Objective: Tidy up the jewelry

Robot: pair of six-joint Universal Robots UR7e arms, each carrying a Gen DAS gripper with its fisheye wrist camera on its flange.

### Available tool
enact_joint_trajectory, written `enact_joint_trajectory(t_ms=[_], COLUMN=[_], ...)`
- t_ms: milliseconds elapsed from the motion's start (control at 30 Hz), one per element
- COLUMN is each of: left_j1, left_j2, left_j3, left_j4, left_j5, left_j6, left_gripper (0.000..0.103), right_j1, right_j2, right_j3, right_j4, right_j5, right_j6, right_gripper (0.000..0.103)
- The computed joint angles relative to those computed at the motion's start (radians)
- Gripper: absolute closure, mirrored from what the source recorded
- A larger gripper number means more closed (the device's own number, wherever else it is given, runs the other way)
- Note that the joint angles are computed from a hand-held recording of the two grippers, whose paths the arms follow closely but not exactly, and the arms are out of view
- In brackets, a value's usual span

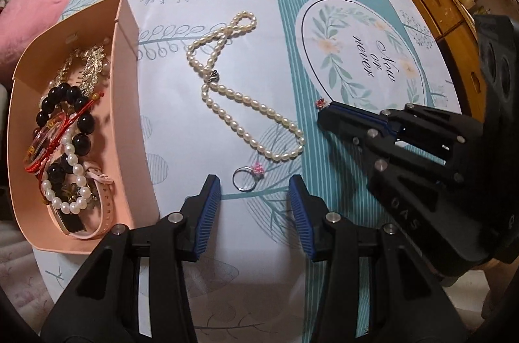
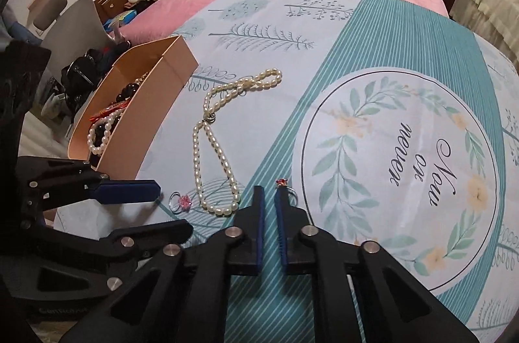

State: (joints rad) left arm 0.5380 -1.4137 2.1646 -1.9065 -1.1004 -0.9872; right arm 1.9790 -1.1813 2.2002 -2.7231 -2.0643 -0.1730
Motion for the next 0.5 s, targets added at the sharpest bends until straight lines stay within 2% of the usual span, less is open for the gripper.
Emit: enact_joint_trajectory(t_ms=[200, 367, 500], left_j1=[-0.003, 0.018, 0.045], left_j2=[0.032, 0.048, 0.065], left_j3=[-0.005, -0.033, -0.068], left_j4=[-0.008, 0.013, 0.049], left_j5=[0.009, -0.021, -0.040], left_j6=[0.070, 0.193, 0.305], left_gripper=[0.061, 0.061, 0.065], right_j1=[-0.017, -0.032, -0.038], right_j2=[-0.034, -0.070, -0.095], right_j3=[0.009, 0.026, 0.042], right_j4=[0.028, 0.033, 0.027], right_j5=[0.022, 0.039, 0.044], right_j6=[0.031, 0.068, 0.090], right_gripper=[0.102, 0.102, 0.102])
